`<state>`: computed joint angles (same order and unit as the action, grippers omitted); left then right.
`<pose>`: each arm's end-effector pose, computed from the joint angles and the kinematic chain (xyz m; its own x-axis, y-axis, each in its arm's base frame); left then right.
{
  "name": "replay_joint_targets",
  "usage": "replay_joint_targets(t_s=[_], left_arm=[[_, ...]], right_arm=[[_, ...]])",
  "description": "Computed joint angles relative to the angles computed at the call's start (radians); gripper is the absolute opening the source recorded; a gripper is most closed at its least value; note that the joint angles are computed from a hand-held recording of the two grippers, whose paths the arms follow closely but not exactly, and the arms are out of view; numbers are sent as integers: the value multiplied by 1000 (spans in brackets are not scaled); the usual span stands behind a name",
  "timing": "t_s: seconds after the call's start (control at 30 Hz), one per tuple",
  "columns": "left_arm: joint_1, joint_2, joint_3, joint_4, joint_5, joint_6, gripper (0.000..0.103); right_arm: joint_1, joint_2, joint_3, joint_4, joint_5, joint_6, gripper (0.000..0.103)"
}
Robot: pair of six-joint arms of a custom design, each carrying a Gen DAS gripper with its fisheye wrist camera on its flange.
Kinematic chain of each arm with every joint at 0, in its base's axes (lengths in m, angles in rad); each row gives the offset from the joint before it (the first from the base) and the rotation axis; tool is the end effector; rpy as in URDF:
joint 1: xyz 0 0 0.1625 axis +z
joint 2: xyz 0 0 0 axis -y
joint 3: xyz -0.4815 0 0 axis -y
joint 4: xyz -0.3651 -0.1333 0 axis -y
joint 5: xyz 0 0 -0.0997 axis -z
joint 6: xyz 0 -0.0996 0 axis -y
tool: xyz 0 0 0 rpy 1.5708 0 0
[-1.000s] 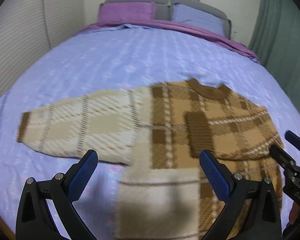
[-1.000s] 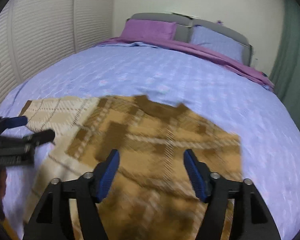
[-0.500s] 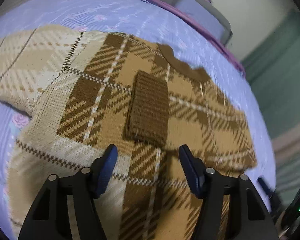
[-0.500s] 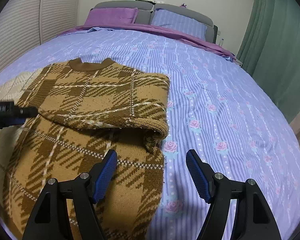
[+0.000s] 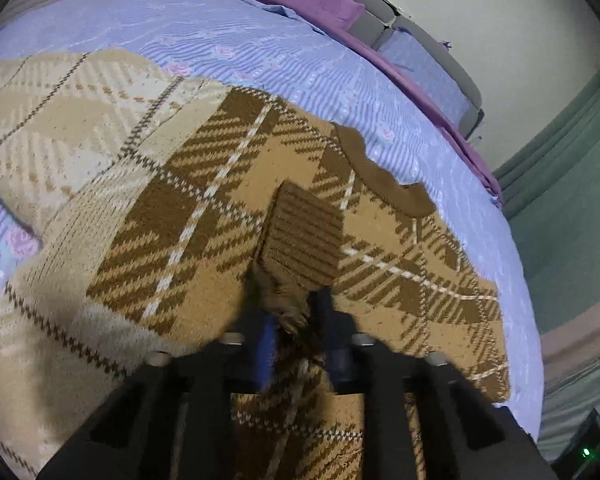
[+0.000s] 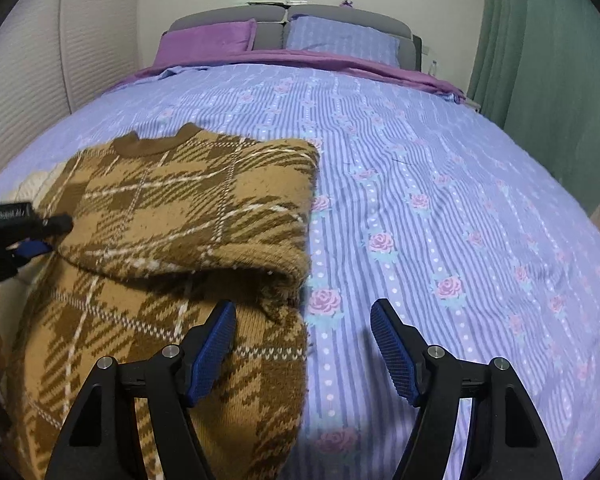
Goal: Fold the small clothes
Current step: 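Lower the cuff onto the body and open the right gripper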
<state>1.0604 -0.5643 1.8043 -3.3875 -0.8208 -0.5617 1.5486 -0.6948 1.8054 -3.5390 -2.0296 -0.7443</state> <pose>-0.1414 -0.6643 0.0680 -0.9121 -0.3615 -0.1932 -0.0902 0.6367 -0.7658 0.0744 -0.6666 0.1606 -0.6637 -0.1822 0.7255 -0.5915 0.7215 -0.3600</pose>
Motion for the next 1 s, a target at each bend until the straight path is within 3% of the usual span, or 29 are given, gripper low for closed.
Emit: replay_joint_targets(t_s=[0.13, 0.37, 0.47, 0.67, 0.77, 0.93, 1.0], left_arm=[[-14, -11, -13, -5, 11, 91, 11], [-51, -43, -3, -180, 77, 326, 10], [-27, -62, 6, -146, 69, 329, 10], [18, -57, 26, -54, 55, 292, 11], [37, -58, 36, -32, 42, 280, 12], [31, -58, 26, 24, 72, 253, 29], [15, -78, 39, 54, 104, 247, 53]], right_arm=[[5, 7, -28, 54, -10, 39, 59], [18, 13, -54, 107, -7, 100, 36], [18, 6, -57, 147, 6, 139, 36], [38, 49, -63, 70, -82, 76, 36], [40, 53, -69, 90, -104, 89, 36], [48, 59, -67, 77, -139, 97, 37], [59, 44, -49, 94, -164, 127, 39]])
